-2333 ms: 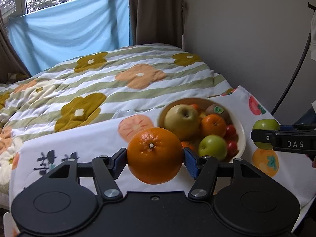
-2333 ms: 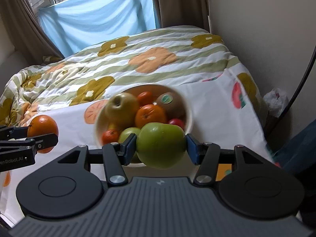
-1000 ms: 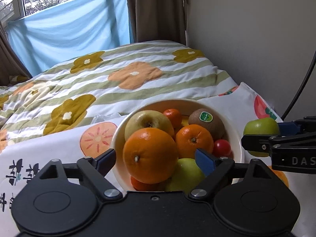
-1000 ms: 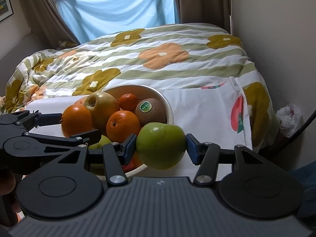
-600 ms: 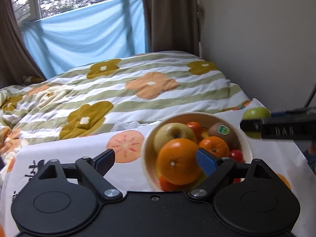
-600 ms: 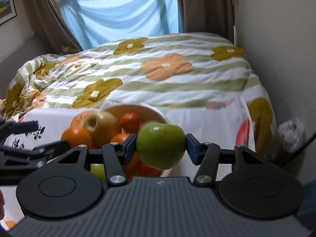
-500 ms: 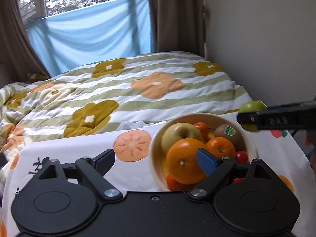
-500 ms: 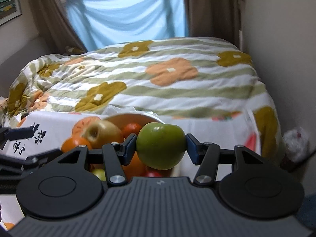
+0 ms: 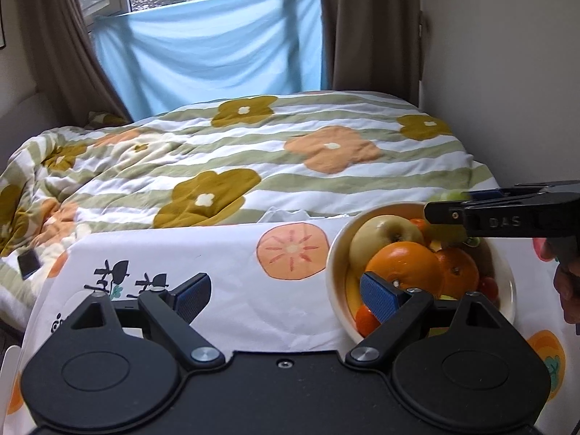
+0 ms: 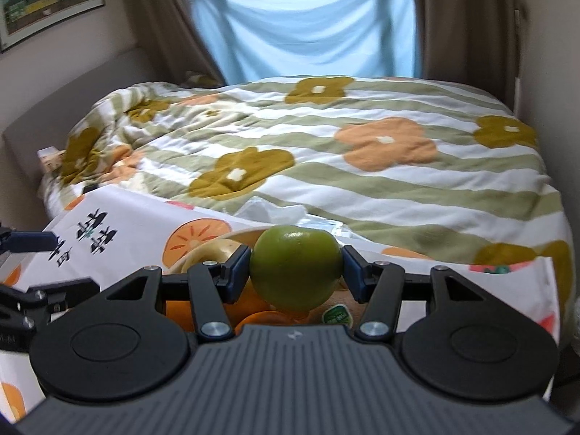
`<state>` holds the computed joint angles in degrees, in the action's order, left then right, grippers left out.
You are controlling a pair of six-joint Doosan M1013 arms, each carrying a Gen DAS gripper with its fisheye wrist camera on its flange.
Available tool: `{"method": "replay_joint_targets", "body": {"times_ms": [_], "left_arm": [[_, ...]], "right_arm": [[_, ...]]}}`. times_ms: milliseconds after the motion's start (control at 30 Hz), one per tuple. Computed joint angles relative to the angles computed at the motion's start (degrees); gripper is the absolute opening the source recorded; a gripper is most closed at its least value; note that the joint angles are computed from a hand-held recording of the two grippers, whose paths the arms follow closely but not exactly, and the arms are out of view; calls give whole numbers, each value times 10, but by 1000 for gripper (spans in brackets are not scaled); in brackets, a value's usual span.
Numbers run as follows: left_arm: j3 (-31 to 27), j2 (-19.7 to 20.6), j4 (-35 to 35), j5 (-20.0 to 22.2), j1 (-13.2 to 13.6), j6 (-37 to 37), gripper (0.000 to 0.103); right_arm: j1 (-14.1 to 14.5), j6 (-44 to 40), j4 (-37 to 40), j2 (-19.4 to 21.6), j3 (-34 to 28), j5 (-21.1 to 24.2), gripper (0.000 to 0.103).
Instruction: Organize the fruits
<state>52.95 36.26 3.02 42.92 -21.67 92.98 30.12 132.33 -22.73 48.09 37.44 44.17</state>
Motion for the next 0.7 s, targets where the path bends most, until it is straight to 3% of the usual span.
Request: {"method": "replay_joint_targets", "body": {"times_ms": [67,367,567,700], "left_arm": [[3,-2,13,1,-1,-14,92],[19,-17,31,3,2,-39,92],[42,-44,1,-25,12,-6,92],[67,-70,-36,-49,24,34,92]], "right_arm": [[-2,0,1,-11,26,-36,85],[2,43,-27,-25,46,-48,91],[22,98,-84,-38,40,-18,91],[47,133,-132,-40,18,33,91]]}}
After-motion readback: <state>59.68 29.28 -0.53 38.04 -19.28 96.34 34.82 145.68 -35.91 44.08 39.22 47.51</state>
